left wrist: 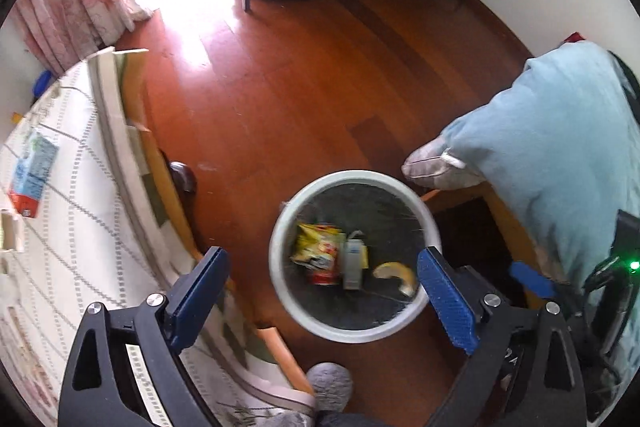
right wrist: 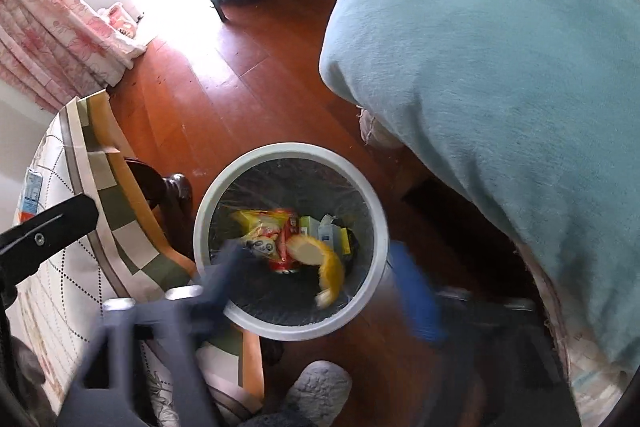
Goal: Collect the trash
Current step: 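Carry the snack bag and peel over the bin and open both tools, then grasp the paper scraps with the left tool while the right tool grasps the milk carton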
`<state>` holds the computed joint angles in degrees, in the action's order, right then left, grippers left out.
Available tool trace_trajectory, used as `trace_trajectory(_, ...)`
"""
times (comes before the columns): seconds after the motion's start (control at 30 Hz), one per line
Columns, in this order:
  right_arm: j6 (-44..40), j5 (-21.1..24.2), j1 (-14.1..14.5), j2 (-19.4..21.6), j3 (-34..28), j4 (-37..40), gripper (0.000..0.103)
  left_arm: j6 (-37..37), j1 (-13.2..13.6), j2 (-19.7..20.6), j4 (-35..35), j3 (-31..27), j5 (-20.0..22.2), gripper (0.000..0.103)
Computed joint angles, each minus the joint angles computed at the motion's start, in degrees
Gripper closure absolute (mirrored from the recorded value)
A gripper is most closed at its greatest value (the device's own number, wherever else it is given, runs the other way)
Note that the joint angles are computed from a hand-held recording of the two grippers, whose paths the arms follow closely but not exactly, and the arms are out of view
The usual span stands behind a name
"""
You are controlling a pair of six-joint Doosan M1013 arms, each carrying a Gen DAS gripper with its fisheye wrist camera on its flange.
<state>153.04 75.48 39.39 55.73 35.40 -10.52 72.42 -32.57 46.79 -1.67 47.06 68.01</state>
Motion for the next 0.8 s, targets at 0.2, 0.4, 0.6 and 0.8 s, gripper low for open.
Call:
trace_trajectory(0.2,0.7,4.4,1.2,0.8,-2.3,-1.5,0.001,-2.5,-0.4,-3.0,5.0,5.1,-2.0,0.007)
trace_trajectory(0.4,1.0,6.0,2.8,-0.4,-2.9,-4.7,0.001,-4.7,-1.0,-7.1,8.7,10.7,-5.0,0.007)
trace_trajectory(0.6,1.9,6.4,4.7,-2.1,-3.4,-7.9,0.001,-6.9,-1.3,-11.2,10.4,15.1,-7.5,0.007)
trace_trajectory(0.8,2.7,7.1,6.7,-4.2,-3.7,-11.2,0.001,-9.2,-1.8,-15.6,12.4,19.2,-10.0,0.007)
